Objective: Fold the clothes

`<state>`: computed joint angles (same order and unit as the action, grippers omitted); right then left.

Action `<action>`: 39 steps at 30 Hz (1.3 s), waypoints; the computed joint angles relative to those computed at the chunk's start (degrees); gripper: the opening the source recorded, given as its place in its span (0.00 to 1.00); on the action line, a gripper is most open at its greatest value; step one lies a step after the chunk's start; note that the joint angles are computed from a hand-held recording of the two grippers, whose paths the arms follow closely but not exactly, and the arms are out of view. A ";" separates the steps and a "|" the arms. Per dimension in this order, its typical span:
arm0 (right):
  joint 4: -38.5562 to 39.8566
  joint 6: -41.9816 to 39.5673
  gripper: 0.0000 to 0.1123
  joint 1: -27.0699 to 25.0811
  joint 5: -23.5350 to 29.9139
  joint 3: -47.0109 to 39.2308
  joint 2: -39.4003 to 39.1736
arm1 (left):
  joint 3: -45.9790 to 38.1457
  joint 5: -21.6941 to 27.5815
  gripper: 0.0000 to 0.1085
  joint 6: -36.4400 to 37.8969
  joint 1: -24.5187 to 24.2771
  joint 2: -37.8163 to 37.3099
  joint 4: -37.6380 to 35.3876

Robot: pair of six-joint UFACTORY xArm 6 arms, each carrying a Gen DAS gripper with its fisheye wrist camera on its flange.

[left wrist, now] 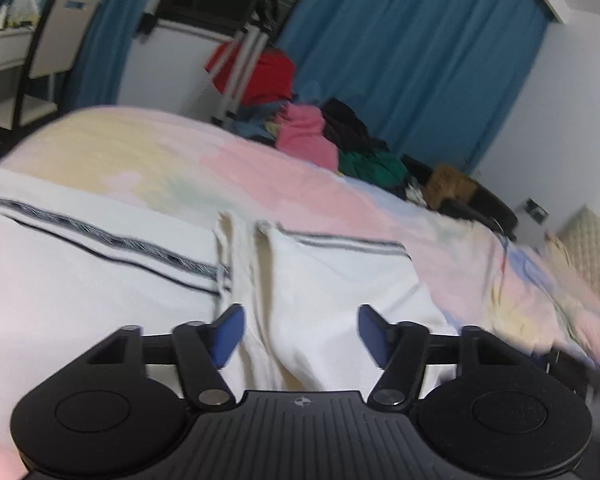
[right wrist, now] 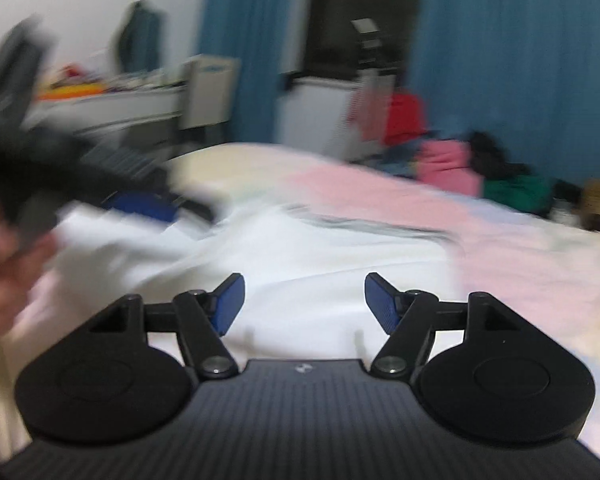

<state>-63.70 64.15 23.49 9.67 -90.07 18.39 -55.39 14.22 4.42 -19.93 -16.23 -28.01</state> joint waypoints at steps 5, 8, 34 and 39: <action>-0.84 8.95 0.61 -3.84 0.16 1.68 0.21 | -0.04 1.26 0.28 -6.01 -0.60 2.10 7.89; 7.58 3.65 0.61 -4.62 1.71 1.77 2.38 | -0.53 3.10 0.08 -14.80 0.33 3.80 18.36; 16.69 -0.73 0.61 -4.04 3.11 -3.85 8.11 | -2.67 30.13 0.80 -38.83 24.95 -5.47 8.88; 13.10 2.82 0.61 -3.26 2.89 -5.79 8.68 | -0.25 20.25 0.71 -39.50 29.01 -1.37 -6.10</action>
<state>-50.59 66.97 20.23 12.56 -95.86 27.07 -55.64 34.47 -35.08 9.08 -17.59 -34.11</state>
